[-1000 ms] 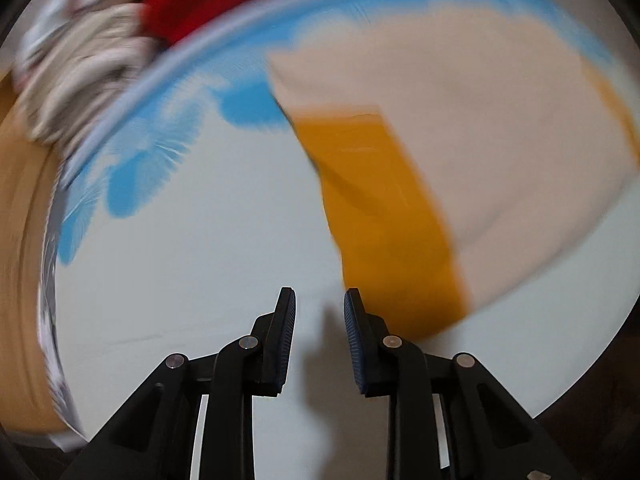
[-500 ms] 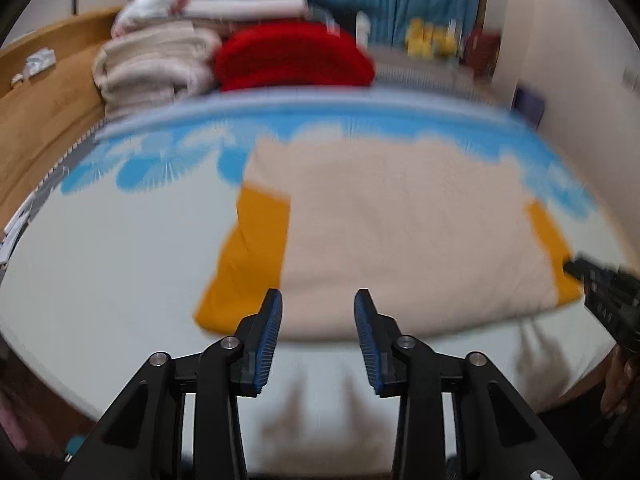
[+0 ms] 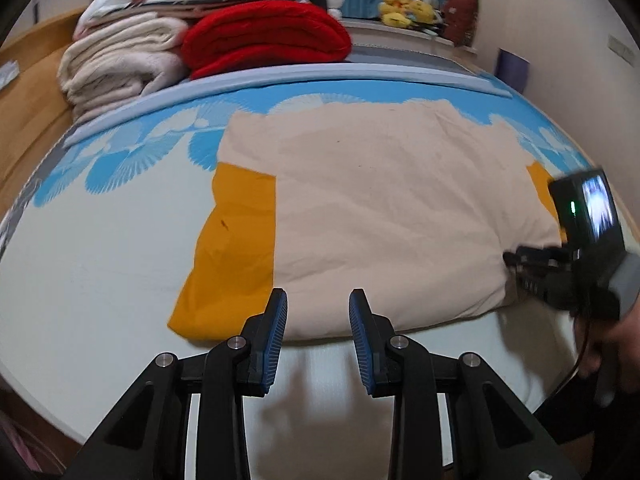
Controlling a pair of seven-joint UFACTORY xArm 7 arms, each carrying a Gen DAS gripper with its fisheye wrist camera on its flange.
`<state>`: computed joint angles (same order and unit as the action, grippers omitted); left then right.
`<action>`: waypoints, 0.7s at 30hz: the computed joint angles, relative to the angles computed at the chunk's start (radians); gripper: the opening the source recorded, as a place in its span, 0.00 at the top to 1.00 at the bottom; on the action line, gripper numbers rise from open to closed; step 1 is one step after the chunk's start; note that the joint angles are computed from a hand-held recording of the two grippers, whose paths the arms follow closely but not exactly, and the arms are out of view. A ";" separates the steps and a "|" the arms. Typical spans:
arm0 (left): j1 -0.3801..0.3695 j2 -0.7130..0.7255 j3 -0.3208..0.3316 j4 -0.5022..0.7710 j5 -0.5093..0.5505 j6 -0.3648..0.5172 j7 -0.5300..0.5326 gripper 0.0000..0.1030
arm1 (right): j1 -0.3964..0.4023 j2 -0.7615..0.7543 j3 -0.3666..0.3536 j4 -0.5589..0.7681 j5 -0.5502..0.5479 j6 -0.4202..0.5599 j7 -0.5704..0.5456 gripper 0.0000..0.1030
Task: Fold large clothes
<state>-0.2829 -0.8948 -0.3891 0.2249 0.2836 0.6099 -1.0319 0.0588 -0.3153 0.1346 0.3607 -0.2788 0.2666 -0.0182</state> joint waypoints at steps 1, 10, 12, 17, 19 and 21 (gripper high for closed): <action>-0.005 -0.012 0.009 -0.011 0.010 -0.004 0.022 0.72 | 0.000 -0.001 0.003 0.009 0.000 0.012 0.003 0.78; -0.034 -0.070 0.067 -0.076 -0.088 -0.026 -0.005 0.72 | 0.126 -0.293 -0.178 -0.006 0.268 0.138 -0.200 0.77; -0.051 -0.066 0.067 -0.087 -0.114 -0.034 -0.020 0.72 | 0.131 -0.341 -0.186 -0.034 0.308 0.146 -0.226 0.74; -0.090 -0.071 0.058 -0.105 -0.148 -0.020 -0.056 0.72 | 0.138 -0.261 -0.168 -0.050 0.352 0.105 -0.258 0.74; -0.099 -0.068 0.060 -0.111 -0.154 -0.019 -0.062 0.72 | 0.147 -0.228 -0.165 -0.060 0.359 0.050 -0.279 0.74; -0.102 -0.067 0.065 -0.121 -0.162 -0.034 -0.075 0.72 | 0.166 -0.197 -0.173 -0.064 0.374 0.003 -0.305 0.74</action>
<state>-0.3849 -0.9622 -0.3243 0.1036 0.1219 0.5762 -1.1064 0.2251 -0.5127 -0.0388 0.2965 0.0953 0.2694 -0.3230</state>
